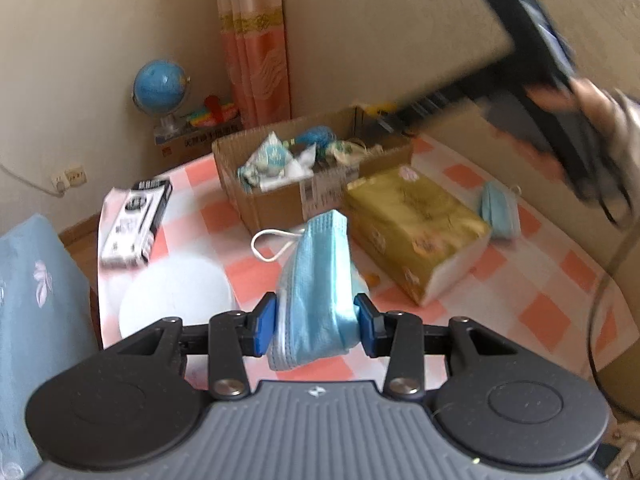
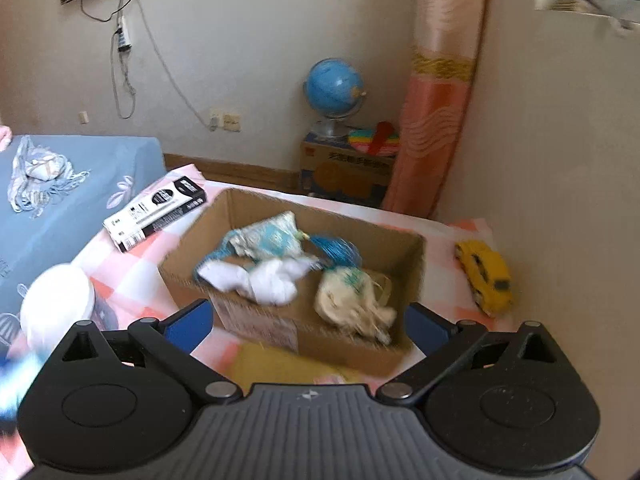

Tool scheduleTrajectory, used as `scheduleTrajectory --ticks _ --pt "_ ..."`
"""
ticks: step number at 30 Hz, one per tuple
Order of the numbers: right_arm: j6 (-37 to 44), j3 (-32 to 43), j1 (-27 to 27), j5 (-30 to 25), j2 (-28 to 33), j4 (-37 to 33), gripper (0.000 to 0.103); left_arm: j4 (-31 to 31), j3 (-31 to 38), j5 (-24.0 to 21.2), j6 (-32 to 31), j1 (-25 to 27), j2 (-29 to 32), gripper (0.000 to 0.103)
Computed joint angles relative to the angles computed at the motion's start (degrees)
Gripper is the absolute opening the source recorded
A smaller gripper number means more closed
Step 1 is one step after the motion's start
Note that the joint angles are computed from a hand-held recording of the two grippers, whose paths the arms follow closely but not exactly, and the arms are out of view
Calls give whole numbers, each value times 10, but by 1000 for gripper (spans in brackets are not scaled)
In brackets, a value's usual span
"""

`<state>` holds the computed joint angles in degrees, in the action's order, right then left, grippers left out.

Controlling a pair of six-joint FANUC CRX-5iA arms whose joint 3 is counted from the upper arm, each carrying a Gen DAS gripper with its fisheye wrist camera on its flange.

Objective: Organize soft objects
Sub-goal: 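Lower the blue mask into the box and open the left gripper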

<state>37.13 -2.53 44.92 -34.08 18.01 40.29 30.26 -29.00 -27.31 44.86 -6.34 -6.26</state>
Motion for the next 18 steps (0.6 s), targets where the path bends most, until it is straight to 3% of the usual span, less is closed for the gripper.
scheduleTrajectory --ticks 5,9,14,18 --pt "-216 -139 13 -5 -70 186 103 -14 65 -3 12 -9 51 40" --pt "-329 -223 22 -1 -123 270 103 -19 127 -9 25 -21 103 40" --pt "-411 -281 33 -5 -162 309 103 -25 202 -20 37 -39 164 41" --pt "-430 -297 42 -19 -172 313 103 -100 281 -41 105 -48 213 41"
